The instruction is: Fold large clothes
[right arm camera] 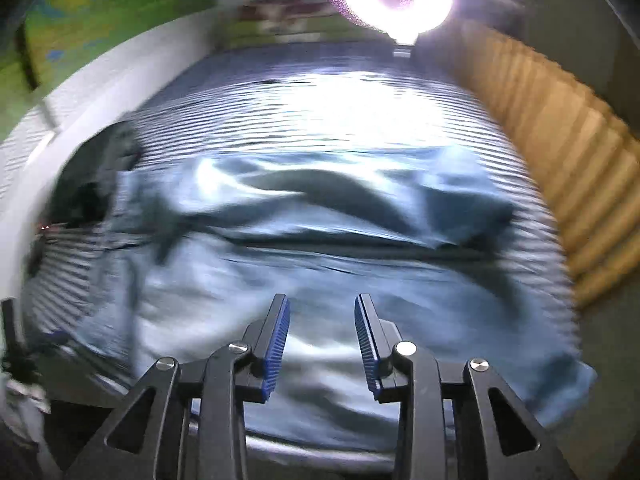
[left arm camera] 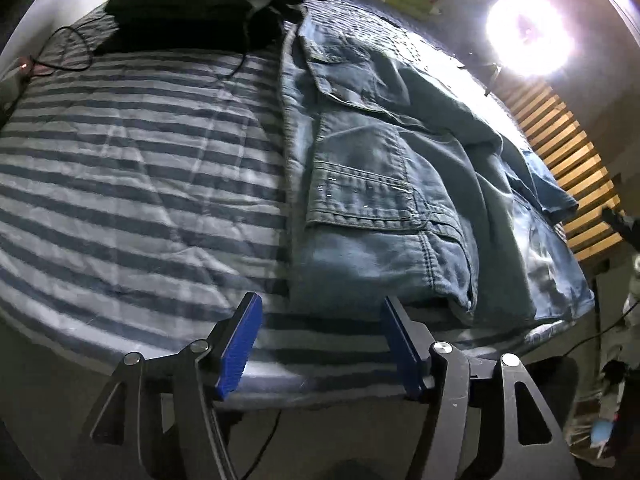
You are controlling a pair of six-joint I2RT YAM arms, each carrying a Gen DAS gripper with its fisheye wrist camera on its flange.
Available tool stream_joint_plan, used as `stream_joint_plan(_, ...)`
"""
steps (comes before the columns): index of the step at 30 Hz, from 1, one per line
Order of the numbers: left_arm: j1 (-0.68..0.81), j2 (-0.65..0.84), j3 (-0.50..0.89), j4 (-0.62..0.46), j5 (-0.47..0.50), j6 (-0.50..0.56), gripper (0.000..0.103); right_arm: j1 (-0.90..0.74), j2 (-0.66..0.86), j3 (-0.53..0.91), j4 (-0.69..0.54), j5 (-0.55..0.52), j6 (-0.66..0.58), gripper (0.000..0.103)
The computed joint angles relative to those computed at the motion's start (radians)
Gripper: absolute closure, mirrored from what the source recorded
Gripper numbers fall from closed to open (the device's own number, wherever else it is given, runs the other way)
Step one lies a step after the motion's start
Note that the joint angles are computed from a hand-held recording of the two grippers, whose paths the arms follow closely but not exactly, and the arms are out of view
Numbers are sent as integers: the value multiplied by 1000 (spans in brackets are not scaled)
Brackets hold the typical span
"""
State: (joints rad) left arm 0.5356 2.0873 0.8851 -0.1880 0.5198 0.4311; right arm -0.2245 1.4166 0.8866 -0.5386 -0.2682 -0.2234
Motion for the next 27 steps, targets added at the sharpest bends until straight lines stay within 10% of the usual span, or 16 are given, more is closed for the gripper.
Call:
stream_joint_plan(11, -95, -69, -233, 337, -139, 62, 34, 540, 76, -245, 194, 98, 100, 72)
stream_joint_plan(13, -131, -67, -253, 415, -178, 42, 46, 532, 11, -345, 234, 128, 90, 72)
stream_joint_plan(15, -173, -61, -245, 446, -233, 39, 81, 513, -108, -441, 228, 140, 54, 69)
stream_joint_plan(18, -184, -73, -205, 407, -229, 16, 99, 549, -189, -523, 256, 220, 15, 59)
stream_joint_plan(25, -162, -288, -179, 283, -202, 8, 100, 769, -10, -589, 564, 510, 8, 57)
stream_joint_plan(26, -158, -320, -173, 258, -197, 15, 100, 777, 29, -584, 592, 540, 6, 60)
stream_joint_plan(27, -155, -362, -176, 237, -196, 23, 101, 774, 48, -575, 593, 549, 3, 84)
